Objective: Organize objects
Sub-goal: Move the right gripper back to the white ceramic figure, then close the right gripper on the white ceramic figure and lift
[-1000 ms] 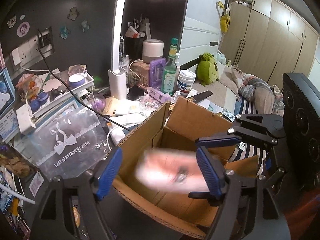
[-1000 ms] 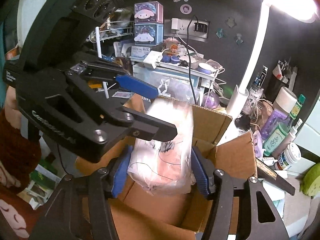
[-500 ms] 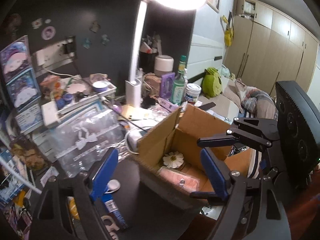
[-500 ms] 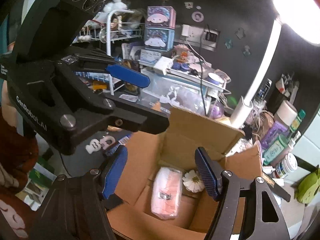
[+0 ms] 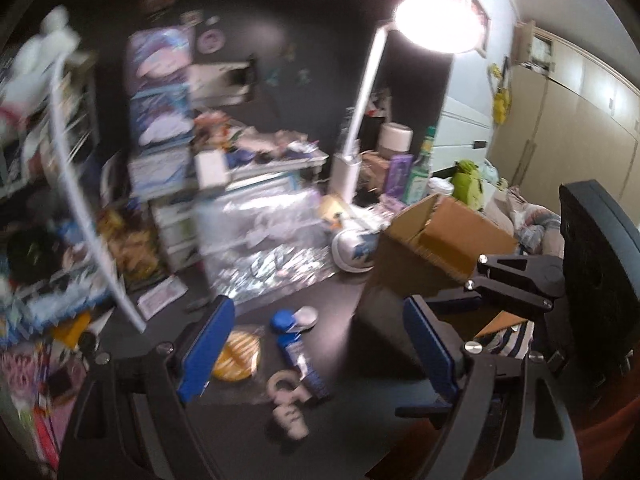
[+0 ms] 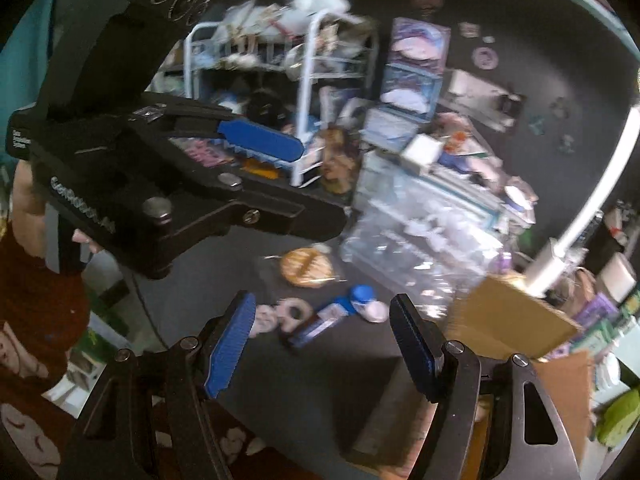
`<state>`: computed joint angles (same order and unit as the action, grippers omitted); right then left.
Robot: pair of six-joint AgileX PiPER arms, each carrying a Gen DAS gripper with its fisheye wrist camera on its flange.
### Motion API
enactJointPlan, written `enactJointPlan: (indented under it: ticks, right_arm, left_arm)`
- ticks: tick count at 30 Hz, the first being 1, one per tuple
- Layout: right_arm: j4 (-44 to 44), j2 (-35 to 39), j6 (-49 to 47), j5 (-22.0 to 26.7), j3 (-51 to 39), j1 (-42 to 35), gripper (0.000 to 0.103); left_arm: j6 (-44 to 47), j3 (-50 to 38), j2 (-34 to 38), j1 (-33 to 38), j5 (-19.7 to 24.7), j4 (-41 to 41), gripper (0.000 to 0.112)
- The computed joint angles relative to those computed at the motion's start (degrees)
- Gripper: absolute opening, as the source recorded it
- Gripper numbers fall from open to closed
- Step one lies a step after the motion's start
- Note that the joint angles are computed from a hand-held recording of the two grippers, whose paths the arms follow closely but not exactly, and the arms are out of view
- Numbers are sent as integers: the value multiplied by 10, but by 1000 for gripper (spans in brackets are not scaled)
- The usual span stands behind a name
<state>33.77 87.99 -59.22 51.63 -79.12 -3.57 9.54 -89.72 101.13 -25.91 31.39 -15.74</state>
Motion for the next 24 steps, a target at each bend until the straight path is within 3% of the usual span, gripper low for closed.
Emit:
enactJointPlan:
  ticks: [10, 12, 15, 24]
  right_arm:
    - [36, 88, 10, -39, 69, 72, 66]
    - [42, 112, 13, -53, 78, 80, 66]
    - [37, 147, 34, -61, 66, 88, 55]
    - [-2, 182, 79, -114, 45, 112, 47]
  left_arm:
    - [89, 188, -29, 71, -83, -95, 84]
    - [113, 205, -23, 81, -89, -121, 84]
    - [143, 224, -19, 90, -96, -152, 84]
    - [164, 254, -27, 101, -105, -178, 84]
